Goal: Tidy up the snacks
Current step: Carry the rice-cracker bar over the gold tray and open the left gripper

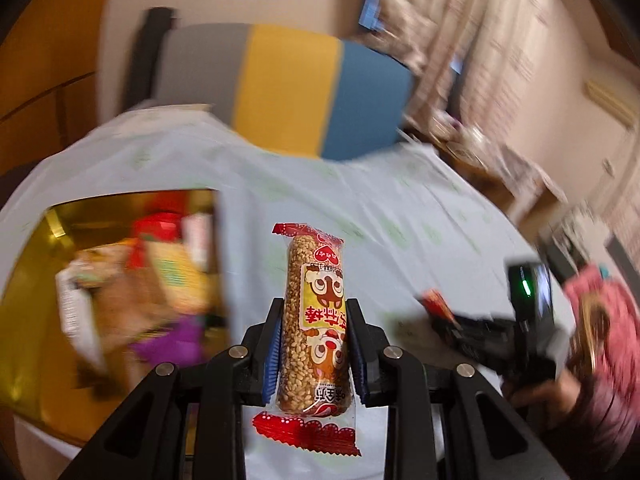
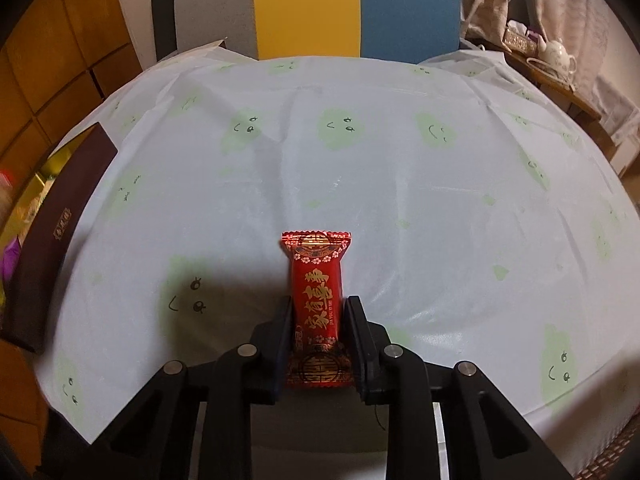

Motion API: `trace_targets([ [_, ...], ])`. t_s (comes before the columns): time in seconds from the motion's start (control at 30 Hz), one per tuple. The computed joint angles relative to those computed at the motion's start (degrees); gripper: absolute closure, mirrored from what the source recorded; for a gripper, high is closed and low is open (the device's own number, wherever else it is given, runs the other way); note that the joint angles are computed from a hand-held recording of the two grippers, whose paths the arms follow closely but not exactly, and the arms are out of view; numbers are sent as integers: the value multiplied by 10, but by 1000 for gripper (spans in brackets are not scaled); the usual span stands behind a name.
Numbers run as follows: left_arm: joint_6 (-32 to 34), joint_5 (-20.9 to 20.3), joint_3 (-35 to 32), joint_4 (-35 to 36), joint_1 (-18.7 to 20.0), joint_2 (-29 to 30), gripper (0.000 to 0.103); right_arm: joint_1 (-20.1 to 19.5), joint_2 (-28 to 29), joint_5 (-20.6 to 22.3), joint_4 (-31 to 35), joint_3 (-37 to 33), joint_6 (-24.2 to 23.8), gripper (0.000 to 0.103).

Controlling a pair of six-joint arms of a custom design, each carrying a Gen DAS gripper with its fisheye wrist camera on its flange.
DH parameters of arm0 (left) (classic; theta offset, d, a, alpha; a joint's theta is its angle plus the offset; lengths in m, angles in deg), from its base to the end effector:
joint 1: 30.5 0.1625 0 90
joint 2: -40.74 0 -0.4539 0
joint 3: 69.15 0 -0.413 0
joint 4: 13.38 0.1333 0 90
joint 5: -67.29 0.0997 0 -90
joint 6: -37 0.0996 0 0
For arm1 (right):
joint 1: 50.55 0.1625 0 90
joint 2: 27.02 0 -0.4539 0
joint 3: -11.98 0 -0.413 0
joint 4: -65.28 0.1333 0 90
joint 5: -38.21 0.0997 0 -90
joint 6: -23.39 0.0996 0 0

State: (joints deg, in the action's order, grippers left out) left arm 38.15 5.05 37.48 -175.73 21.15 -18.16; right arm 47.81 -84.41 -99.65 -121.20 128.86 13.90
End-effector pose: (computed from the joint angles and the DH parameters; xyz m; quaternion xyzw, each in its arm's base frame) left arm -0.2559 -0.6131 0.2070 0.2724 0.9100 -0.2709 0.1561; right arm 0.1423 -0.5594 0.1956 0.0074 -0.8763 0.2861 0.3875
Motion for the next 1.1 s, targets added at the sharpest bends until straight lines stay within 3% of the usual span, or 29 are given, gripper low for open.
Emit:
trace_targets([
  [0.17,-87,72,-24,26,34,-12,74,3,11,-8,-29,3,-16,77],
  [0.43,-200,124,-35,89,76,-23,74,3,13,-10,-36,5,-14,77],
  [0.77,-213,162,-41,125,73,-10,70,3,13,-10,-37,5,-17,77],
  [1.1,-161,197,-24,85,57,-10,70,4,12,-12,-33,4,-7,77],
])
